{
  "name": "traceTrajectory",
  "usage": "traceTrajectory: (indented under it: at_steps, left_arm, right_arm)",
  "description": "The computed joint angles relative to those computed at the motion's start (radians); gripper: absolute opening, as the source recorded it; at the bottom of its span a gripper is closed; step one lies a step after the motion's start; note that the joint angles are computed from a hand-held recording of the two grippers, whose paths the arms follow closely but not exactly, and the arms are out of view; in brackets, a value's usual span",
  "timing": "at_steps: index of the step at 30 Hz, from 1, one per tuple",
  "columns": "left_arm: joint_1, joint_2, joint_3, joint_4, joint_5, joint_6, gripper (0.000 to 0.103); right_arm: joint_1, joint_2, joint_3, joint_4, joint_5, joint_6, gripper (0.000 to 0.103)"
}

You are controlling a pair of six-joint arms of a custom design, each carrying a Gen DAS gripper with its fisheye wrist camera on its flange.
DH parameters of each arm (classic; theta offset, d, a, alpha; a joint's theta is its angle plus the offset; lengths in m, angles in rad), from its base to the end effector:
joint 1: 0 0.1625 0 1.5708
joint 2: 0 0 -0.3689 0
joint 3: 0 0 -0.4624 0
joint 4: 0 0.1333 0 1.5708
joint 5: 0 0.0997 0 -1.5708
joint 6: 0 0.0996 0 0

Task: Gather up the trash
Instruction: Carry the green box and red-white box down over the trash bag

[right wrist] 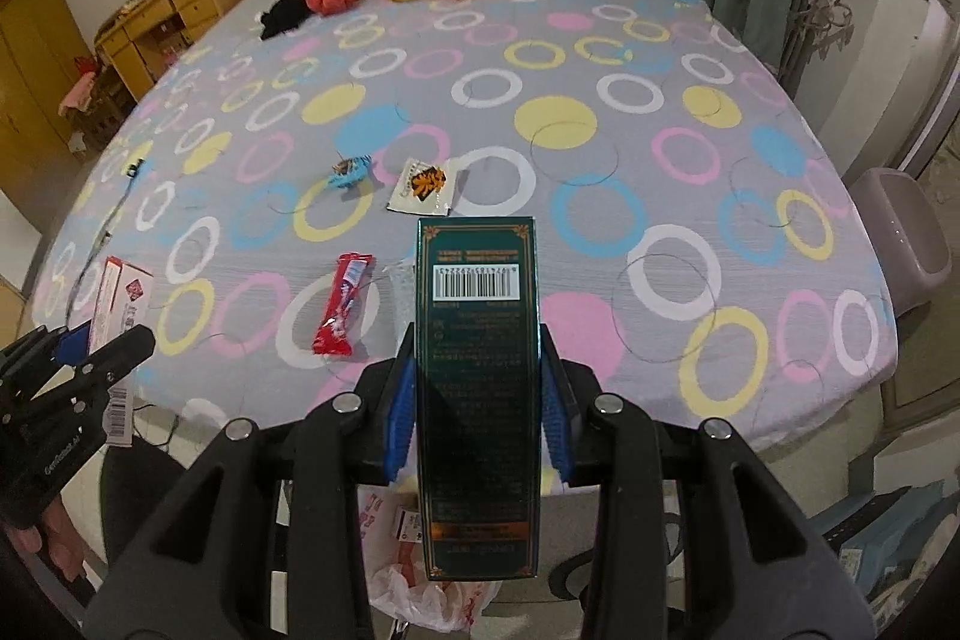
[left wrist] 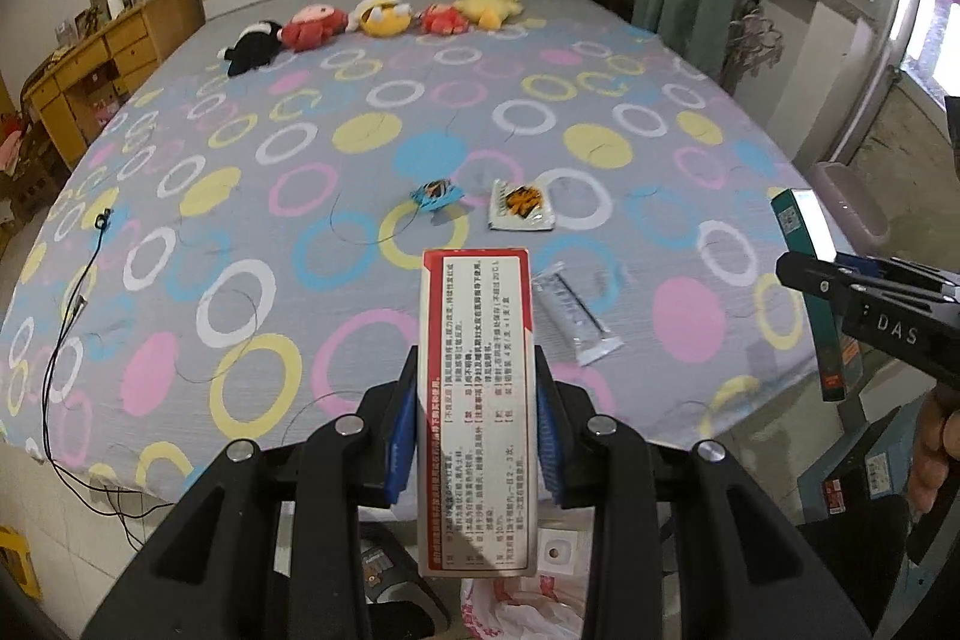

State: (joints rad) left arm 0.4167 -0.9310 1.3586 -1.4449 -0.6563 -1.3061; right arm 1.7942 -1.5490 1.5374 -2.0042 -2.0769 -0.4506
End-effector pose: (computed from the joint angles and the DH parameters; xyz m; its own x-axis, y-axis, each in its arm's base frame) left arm -0.5486 -0.4749 0.1626 -0.7158 -0.1422 -0.6837 0.3327 0.7913 -0.5130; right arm 0.2154 -0.5642 0.5010 -0.7223 -0.3746 0.5814 -0.5716 0.7966 -0.1969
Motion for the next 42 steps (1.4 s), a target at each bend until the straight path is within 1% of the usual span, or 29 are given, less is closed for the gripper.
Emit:
traceTrajectory:
  at_steps: [6, 11, 18, 22, 26, 30, 33, 36, 42]
  left_arm:
    - [-0.046, 0.007, -0.01, 0.0, 0.004, 0.001, 0.033]
    - [-0.091, 0.025, -0.029, 0.065, 0.028, -0.026, 0.033]
    - [-0.136, 0.014, -0.006, 0.049, 0.016, -0.024, 0.033]
    - [-0.16, 0.008, 0.02, 0.023, 0.003, -0.012, 0.033]
    - [-0.175, 0.003, 0.051, -0.001, -0.022, -0.014, 0.033]
    - [-0.184, -0.015, 0.107, -0.06, -0.046, -0.008, 0.033]
    - [-0.188, -0.025, 0.144, -0.099, -0.069, -0.001, 0.033]
    - [-0.186, -0.031, 0.174, -0.117, -0.101, 0.001, 0.033]
    - [-0.175, -0.039, 0.238, -0.161, -0.185, 0.002, 0.033]
  right_arm:
    - [0.012, -0.099, 0.047, -0.01, 0.043, -0.025, 0.034]
    - [0.02, -0.186, 0.091, -0.007, 0.084, -0.042, 0.034]
    - [0.018, -0.293, 0.15, -0.005, 0.137, -0.051, 0.035]
    - [0.018, -0.358, 0.2, 0.016, 0.162, -0.063, 0.035]
    - [0.019, -0.424, 0.264, 0.003, 0.156, -0.079, 0.035]
    - [0.008, -0.48, 0.321, -0.003, 0.158, -0.084, 0.034]
    - [0.008, -0.527, 0.383, -0.035, 0.133, -0.106, 0.034]
    - [-0.005, -0.552, 0.424, -0.036, 0.121, -0.114, 0.034]
    - [-0.052, -0.587, 0.506, -0.043, 0.097, -0.129, 0.034]
